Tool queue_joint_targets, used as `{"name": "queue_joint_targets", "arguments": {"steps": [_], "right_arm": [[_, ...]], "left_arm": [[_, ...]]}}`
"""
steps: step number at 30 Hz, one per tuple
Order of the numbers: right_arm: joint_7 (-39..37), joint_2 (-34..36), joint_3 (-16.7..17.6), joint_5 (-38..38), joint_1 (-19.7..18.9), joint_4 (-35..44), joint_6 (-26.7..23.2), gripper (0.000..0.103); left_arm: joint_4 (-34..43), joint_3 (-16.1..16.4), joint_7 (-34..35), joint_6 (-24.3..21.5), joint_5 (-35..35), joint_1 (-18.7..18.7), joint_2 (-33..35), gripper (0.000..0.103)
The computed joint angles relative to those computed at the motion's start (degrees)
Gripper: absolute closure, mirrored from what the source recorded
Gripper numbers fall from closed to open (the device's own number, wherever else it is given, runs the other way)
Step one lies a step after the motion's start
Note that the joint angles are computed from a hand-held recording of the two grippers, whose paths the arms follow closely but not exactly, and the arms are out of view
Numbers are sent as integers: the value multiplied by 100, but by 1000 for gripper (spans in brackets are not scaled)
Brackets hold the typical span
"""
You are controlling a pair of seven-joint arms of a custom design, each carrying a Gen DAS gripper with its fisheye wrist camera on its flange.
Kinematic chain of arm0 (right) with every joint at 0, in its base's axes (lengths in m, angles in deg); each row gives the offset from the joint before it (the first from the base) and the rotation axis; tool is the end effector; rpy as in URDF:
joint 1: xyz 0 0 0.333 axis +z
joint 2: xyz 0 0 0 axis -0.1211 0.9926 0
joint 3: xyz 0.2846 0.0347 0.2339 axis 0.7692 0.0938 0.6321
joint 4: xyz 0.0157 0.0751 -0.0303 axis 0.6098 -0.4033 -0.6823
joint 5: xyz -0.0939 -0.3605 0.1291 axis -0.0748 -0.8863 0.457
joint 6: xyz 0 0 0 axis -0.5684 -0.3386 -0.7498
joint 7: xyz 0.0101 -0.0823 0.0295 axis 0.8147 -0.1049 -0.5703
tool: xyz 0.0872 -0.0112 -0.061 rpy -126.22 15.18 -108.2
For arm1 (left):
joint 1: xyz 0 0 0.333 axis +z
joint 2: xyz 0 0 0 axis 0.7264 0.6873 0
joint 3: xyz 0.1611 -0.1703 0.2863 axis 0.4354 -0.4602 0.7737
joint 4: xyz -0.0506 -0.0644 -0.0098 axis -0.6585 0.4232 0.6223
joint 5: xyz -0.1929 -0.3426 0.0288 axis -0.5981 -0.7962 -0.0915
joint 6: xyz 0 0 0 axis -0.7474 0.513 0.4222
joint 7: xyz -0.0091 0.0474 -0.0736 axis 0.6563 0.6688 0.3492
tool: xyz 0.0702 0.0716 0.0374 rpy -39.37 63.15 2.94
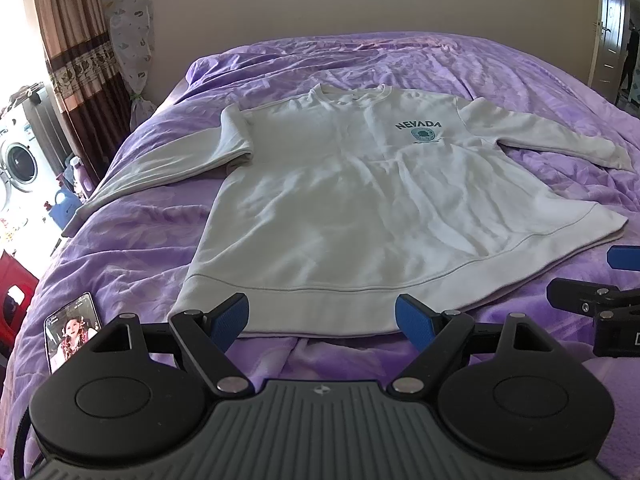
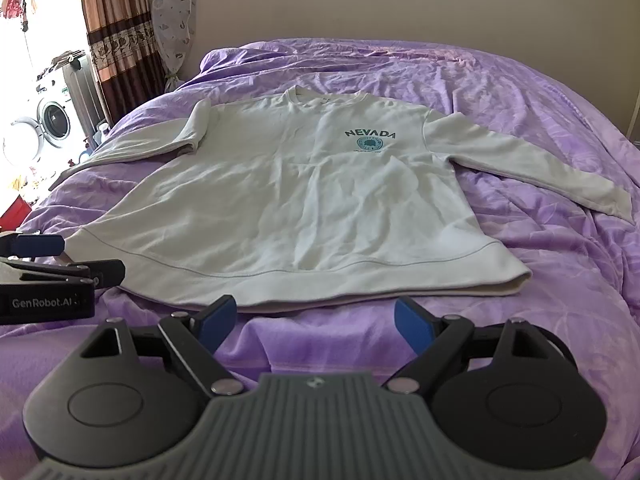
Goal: Fold small clothes
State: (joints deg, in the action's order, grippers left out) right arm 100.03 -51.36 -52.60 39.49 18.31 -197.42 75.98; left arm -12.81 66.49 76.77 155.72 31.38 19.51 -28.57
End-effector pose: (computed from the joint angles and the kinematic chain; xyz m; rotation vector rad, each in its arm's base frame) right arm 0.4824 0.3495 0.5771 -1.8342 1.6466 -0.5630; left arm 0.5211 -0.4143 0.5654 -1.6254 1.8878 -0.6520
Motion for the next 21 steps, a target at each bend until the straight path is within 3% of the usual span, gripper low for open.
{"name": "queue_joint_targets", "arguments": {"steps": [21], "right_arm": [[-237, 22, 1, 267, 32, 21, -23, 21]], "left_arm": [[39, 3, 1, -41, 13, -21, 21, 6]]}}
